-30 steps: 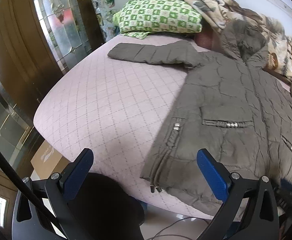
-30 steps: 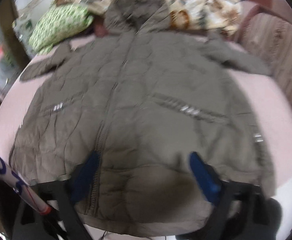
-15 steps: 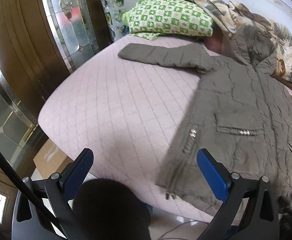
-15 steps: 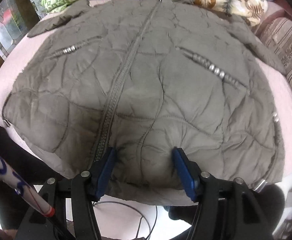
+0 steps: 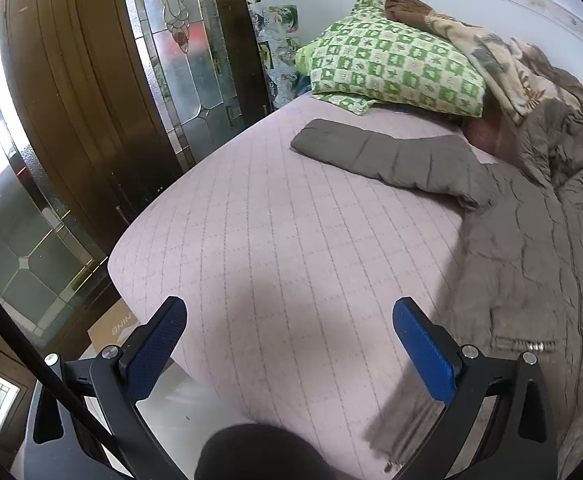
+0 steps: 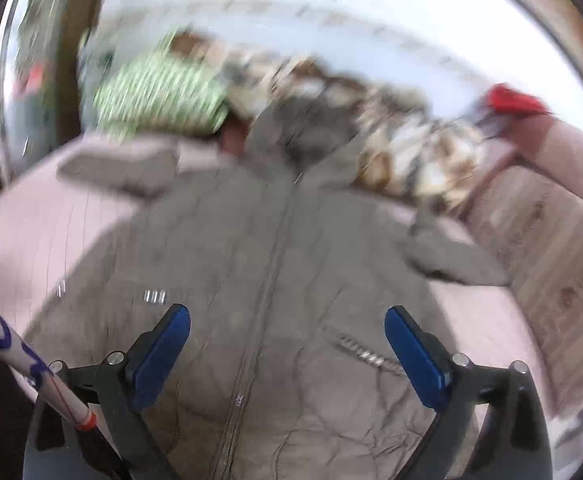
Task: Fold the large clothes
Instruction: 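Move the left tool toward the jacket sleeve nearest it, then close the left tool on the sleeve cuff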
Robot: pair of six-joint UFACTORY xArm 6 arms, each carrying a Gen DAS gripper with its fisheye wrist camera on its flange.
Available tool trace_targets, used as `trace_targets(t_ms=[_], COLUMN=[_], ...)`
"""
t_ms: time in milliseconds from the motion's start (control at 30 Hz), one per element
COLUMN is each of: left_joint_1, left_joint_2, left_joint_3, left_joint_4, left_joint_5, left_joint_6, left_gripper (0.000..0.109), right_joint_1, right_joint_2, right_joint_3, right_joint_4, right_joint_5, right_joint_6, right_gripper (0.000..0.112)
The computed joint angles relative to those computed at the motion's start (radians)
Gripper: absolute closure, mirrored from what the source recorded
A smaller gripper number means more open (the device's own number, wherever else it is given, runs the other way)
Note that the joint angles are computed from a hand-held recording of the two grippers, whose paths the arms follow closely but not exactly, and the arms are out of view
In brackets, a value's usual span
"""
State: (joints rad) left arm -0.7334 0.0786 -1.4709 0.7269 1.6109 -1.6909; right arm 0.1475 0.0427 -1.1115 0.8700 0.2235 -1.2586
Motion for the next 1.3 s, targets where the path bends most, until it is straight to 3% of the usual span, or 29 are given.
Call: trace_targets(t_ms=[67,233,567,700,767,900,1133,1300], left_joint_1=[0.022,0.082,0.223,0.281,0.317,0.408,0.602,0.731], left_joint_2=[-0.008,-0.037,-0.022,0.01,0.03,0.065,0.185,0.285], left_joint_3=[0.011,0.058,0.102,0.096,0.095,0.093,0.038,-0.006], left_joint_4=[-0.004,-0.022,-0.052,-0.058,-0.071,-0.118,-0.206,-0.341], left_joint_5=[-0.012,-0.082,-0.25,-0.317,-0.363,-0.454,-0.641,-0.824], left_joint_6=[0.012,0.027,0.055,0.089,0.112,0.15,0.228,0.258], left_gripper=[0.006,0.006,0.006,0.017,0.023,0.023,0.023,0.023], right_joint_1=[0.003,0.007,-0.026,-0.025,-0.024,-0.019,-0.014,-0.017], right_joint_2=[0.028,0.067,0.197,0.253,0.284,0.351,0.425,0.483], right_joint_3=[-0.028,-0.084,-0.235,-0.284,-0.312,-0.37,-0.434,-0.486], right_joint_4=[-0.086,-0.08,-0.284,-0.298,-0.305,-0.341,-0.257,-0.277], right_joint_5=[0.029,0.053,0.17,0.184,0.192,0.203,0.215,0.24], right_joint_6=[0.087,0.089,0.338,0.37,0.385,0.445,0.394,0.421], right_gripper=[0.014,0.014,0.014,0.014,0.015,0.015,0.016,0.016])
